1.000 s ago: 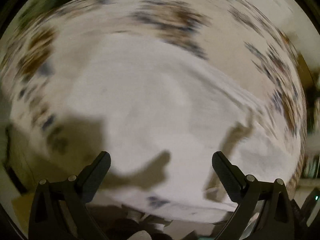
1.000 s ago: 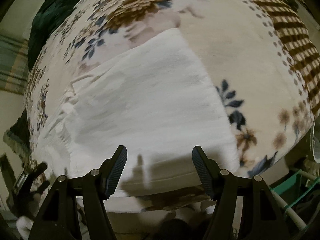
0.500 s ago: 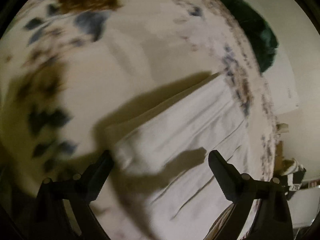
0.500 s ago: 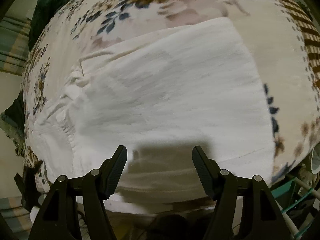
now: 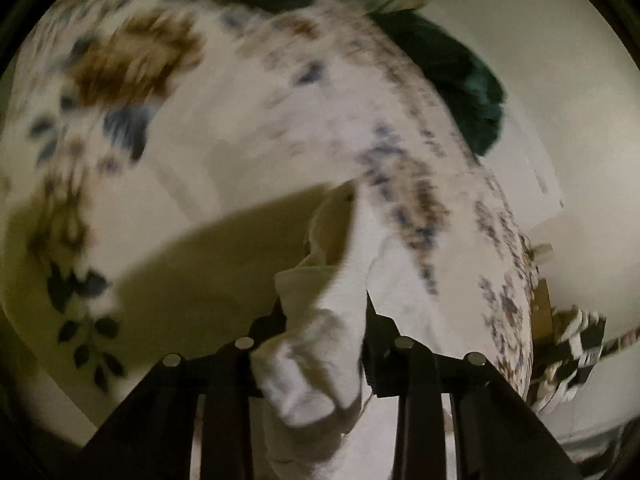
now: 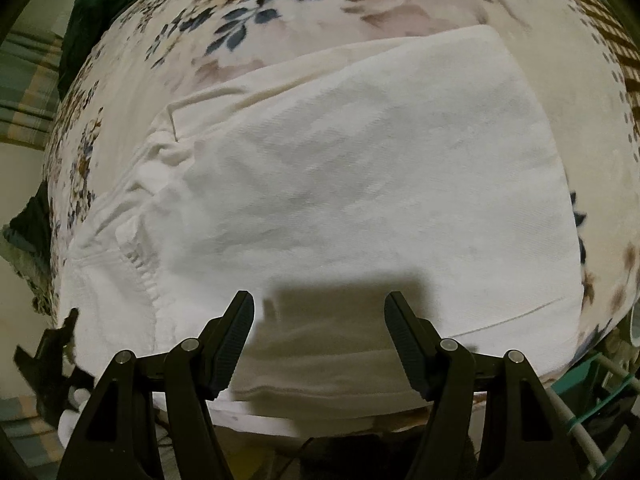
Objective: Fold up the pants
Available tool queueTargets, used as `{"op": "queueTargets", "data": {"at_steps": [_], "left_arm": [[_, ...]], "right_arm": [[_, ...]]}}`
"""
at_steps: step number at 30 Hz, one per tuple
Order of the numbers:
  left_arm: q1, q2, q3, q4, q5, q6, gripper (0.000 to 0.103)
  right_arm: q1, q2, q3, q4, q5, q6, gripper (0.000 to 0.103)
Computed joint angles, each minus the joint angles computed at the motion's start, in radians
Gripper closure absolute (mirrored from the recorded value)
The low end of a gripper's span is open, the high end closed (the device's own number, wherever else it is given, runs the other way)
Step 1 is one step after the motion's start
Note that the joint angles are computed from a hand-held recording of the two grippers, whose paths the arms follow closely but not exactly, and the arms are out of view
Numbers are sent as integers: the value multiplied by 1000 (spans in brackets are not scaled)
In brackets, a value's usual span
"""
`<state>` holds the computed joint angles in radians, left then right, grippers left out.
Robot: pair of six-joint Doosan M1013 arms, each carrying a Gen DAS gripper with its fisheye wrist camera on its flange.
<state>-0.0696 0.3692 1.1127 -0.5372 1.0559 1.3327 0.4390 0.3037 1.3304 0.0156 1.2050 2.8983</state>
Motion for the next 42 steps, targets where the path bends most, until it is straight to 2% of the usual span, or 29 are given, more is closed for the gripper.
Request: {"op": "queueTargets", "data": {"at_steps": [3, 8, 15, 21, 25, 29, 32, 35, 36, 37, 39, 42], "left_arm": [[-24, -30, -31, -3, -1, 86, 76], [-94, -69, -82, -40, 18, 238, 77], [-253, -100, -98, -96, 84, 346, 77], [-414, -112, -32, -78, 90, 399, 77], [-502, -107, 4, -40, 101, 430, 78], [-570, -103, 32, 26, 123, 446, 77], [-601, -79, 8, 119, 205, 391, 72], [-589, -51, -32, 63, 301, 339, 63], [-586, -48, -46, 53, 318, 331, 54], [-588, -47, -60, 57, 332, 329, 35], [-581, -48, -83, 37, 350, 341, 17], [-547, -35, -135, 41, 361, 337, 16]], "right_arm": [[0, -17, 18, -8, -13, 21, 33], [-6, -70, 70, -26, -41, 75, 33], [-11, -204, 187, -96, -56, 220, 33], [-6, -327, 293, -159, 10, 335, 33], [-4, -410, 366, -201, 77, 405, 33], [-12, -475, 430, -207, 120, 453, 33], [-22, -500, 453, -193, 127, 451, 33], [-39, -522, 471, -174, 120, 416, 33], [-46, -529, 476, -167, 112, 397, 31], [-51, -529, 475, -165, 105, 384, 28], [-56, -530, 470, -173, 87, 364, 20], [-71, -533, 463, -181, 26, 333, 15]]}}
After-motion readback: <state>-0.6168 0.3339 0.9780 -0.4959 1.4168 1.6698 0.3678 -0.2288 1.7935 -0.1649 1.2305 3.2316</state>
